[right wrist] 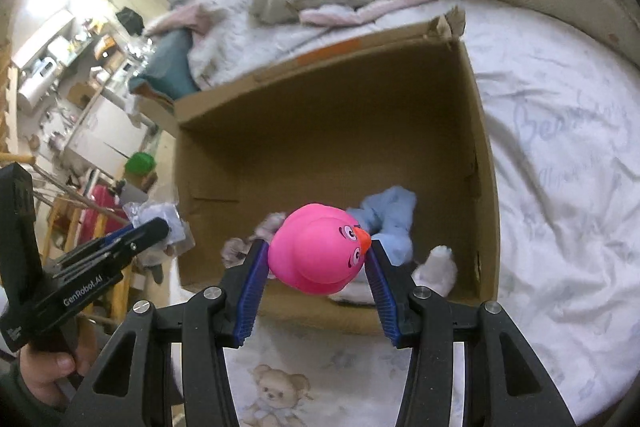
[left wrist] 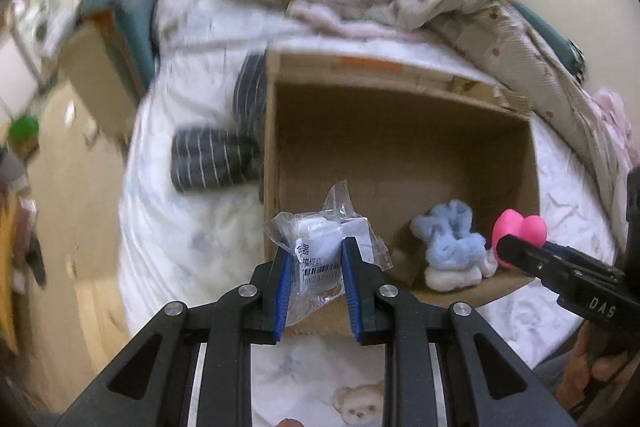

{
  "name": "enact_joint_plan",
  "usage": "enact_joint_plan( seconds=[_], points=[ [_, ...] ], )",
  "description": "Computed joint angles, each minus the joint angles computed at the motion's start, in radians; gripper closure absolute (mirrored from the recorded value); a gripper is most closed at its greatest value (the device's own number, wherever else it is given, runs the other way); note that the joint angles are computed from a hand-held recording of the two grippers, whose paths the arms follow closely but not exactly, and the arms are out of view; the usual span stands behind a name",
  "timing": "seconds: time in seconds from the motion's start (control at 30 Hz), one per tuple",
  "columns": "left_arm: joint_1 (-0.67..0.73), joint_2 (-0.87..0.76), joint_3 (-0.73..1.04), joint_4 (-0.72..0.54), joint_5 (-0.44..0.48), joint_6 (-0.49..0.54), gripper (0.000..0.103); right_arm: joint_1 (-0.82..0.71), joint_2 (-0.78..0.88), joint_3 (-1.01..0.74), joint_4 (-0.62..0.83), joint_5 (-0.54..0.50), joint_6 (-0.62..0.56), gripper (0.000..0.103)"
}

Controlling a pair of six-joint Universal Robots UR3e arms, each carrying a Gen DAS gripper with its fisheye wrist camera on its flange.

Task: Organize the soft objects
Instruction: 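Lower the bag and duck into the box and open both tools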

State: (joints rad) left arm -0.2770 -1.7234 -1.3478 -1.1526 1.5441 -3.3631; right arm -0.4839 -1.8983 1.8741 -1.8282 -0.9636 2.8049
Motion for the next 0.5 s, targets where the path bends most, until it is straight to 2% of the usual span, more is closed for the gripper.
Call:
enact_joint_plan(
  seconds=[0.07, 0.3, 0.5],
  points=[
    [0.025, -0.001, -0.006, -0.010, -0.030, -0.012, 0.081, 0.009, 0.021, 0.003, -0.017, -0.010, 0.003, 0.051],
    [0.009, -0.018, -0.020, 0.003, -0.016, 0.007, 0.081, 0.055, 0.080, -0.010, 0.011, -0.002, -0.012, 0.051],
    [-0.013, -0.056, -0.013, -0.016, 0.003, 0.020, 0.081, 0.121, 0.142, -0.020, 0.004, -0.043, 0.004, 0.051]
  ],
)
